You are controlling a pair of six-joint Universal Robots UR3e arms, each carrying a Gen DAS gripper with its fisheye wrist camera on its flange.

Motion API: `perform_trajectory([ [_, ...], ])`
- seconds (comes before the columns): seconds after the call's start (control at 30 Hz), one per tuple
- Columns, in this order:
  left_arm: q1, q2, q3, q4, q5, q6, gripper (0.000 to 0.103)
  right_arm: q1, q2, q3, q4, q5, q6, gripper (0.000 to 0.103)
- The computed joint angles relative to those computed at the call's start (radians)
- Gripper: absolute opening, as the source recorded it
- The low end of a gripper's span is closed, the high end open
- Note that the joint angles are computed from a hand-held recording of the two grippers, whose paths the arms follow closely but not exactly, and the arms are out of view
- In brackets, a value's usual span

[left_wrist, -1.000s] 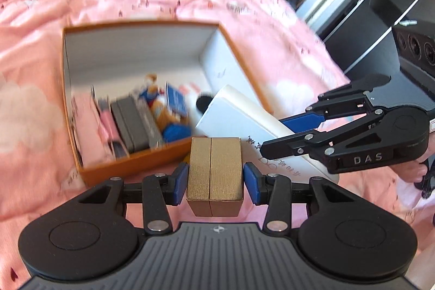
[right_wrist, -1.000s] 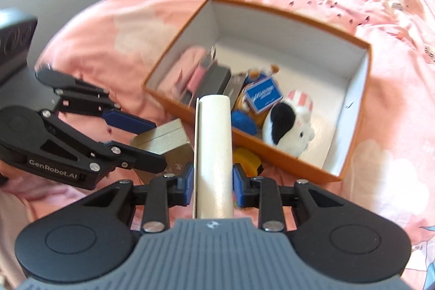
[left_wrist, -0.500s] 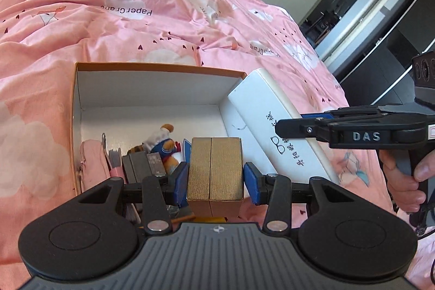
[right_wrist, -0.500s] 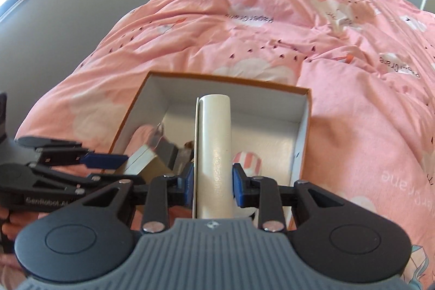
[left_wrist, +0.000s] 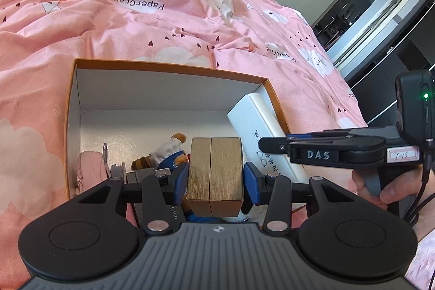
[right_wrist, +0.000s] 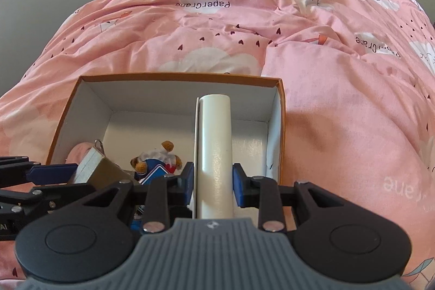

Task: Organize objects
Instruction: 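Lower the gold box and white long box into the orange box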

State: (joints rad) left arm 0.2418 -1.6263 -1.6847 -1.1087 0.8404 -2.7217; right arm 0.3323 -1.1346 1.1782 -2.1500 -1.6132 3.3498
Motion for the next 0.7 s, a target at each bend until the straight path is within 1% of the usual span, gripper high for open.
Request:
perform_trajectory([
  [0.07,-0.008,-0.014,0.003,0.006,0.004,-0.009,0.05,0.008,0.019,-0.005,0.001,-0.016,0.007,0.031],
  [0.2,-0.02,-0.033,0.007,0.019,0.007,-0.022,0.05,0.052,0.074,-0.035,-0.003,-0.148,0.009,0.031],
  [0.27,-0.025,-0.04,0.007,0.031,0.01,-0.03,0.05,0.064,0.097,-0.045,0.002,-0.184,0.005,0.031],
  [0.37,-0.029,-0.045,0.01,0.039,0.011,-0.039,0.05,0.058,0.107,-0.04,0.013,-0.168,0.02,0.031],
  [0.47,-0.031,-0.047,0.009,0.047,0.014,-0.047,0.05,0.071,0.122,-0.044,0.013,-0.195,0.023,0.031],
  [0.7,-0.03,-0.05,0.015,0.06,0.011,-0.069,0.05,0.08,0.183,-0.127,0.093,-0.231,0.02,0.031],
])
